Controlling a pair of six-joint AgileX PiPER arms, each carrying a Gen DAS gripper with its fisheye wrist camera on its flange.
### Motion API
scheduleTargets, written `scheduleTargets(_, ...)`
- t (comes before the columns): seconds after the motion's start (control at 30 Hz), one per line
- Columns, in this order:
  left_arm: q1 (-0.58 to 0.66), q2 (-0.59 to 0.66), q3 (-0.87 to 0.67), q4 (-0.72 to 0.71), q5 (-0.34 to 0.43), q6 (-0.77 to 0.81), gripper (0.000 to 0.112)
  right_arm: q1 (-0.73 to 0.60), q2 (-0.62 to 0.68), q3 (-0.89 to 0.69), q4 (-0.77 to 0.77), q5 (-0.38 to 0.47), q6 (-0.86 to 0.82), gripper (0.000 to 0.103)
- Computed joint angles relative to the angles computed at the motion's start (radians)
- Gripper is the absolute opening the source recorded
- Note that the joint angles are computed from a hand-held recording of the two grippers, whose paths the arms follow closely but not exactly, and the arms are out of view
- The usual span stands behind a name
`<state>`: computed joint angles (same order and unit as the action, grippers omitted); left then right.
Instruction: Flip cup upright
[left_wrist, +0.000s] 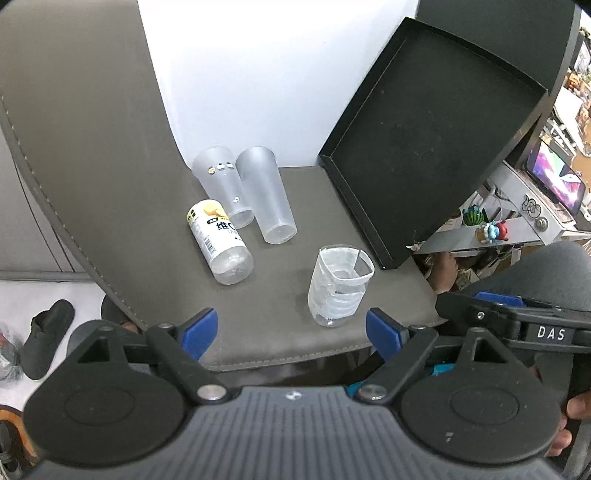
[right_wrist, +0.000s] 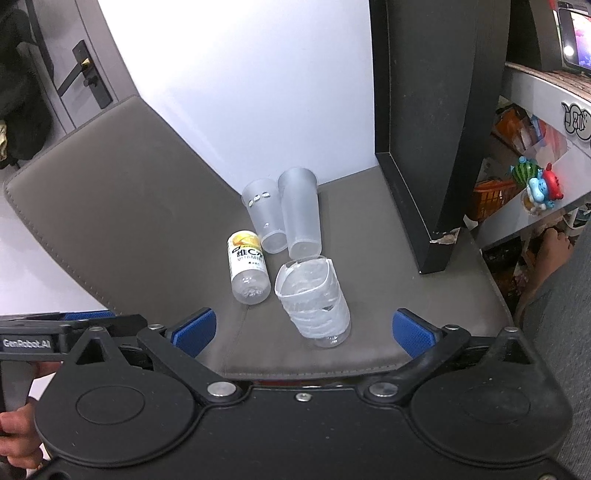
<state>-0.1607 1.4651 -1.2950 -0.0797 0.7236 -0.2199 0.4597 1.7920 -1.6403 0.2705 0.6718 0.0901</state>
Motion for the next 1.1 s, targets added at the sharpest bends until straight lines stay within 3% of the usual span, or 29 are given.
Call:
scheduleTargets(0.23, -0.026, -0.022, 0.113, -0.003, -0.106, 0.028, 0.087, -0.004, -0.020, 0.030, 0.000, 0.006, -0.010, 0.103)
scheduleTargets(0.53, -0.081, -0.038, 0.224, 0.134, -0.229, -0.084, 0.087, -0.005, -0.024, 0.045, -0.006, 0.017, -0.004, 0.103)
scheduleTargets(0.83, -0.103, -0.066, 0.275, 0.251, -0.278, -0.218, 0.087, -0.002, -0.023, 0.056, 0.000, 0.031, -0.006, 0.103)
scheduleTargets(1.1, -0.094, -0.070, 0.282, 0.238, -0.277, -0.218, 0.087, 0.005, -0.014, 0.053, -0.004, 0.047, 0.001, 0.103)
